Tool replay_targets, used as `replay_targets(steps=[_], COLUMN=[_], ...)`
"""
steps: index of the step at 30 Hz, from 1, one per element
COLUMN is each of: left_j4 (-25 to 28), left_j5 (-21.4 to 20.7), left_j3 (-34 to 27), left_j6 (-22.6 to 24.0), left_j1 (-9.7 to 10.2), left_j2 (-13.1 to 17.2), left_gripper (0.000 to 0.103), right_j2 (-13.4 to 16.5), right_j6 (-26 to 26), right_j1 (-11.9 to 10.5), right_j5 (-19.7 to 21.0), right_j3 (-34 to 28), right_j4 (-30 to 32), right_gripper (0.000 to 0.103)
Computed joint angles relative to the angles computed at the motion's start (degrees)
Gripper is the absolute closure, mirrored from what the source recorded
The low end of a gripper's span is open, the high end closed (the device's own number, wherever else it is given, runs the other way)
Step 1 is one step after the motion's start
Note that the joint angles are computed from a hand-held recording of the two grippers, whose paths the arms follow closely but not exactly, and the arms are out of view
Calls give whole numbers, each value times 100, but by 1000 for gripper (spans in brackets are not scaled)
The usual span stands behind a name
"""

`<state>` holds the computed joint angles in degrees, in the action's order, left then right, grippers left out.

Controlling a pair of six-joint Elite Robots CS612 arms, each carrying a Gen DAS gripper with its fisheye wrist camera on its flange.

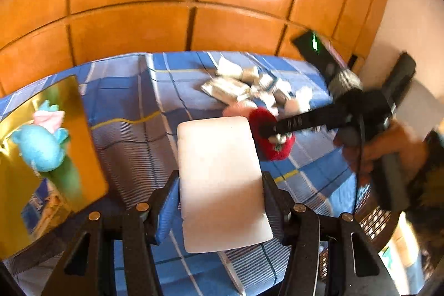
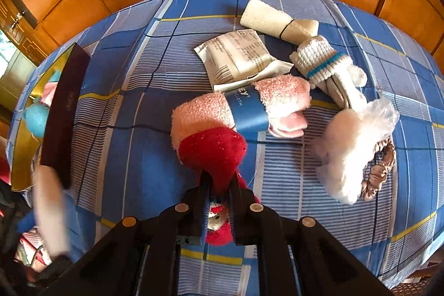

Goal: Organize soft objects
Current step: 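Lower the white pad into the gold tray and open the left gripper while the right holds the Santa plush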

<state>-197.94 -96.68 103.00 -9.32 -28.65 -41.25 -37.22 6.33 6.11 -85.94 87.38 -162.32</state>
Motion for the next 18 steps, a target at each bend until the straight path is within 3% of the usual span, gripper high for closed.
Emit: replay_targets(steps=[7,18], left_j4=[-367,-83], left_j5=[94,823], left_j3=[208,69], left_j6=[-716,-1600], left_j1=[257,851], left_j2=[-253,-377], left_gripper=[47,47], right_j2=[16,22], right_j6=[1,55], right_j1=[20,23], right_j5=[-129,-145], right_j3=[21,31], right_j4=[-119,-173], right_gripper=[88,85])
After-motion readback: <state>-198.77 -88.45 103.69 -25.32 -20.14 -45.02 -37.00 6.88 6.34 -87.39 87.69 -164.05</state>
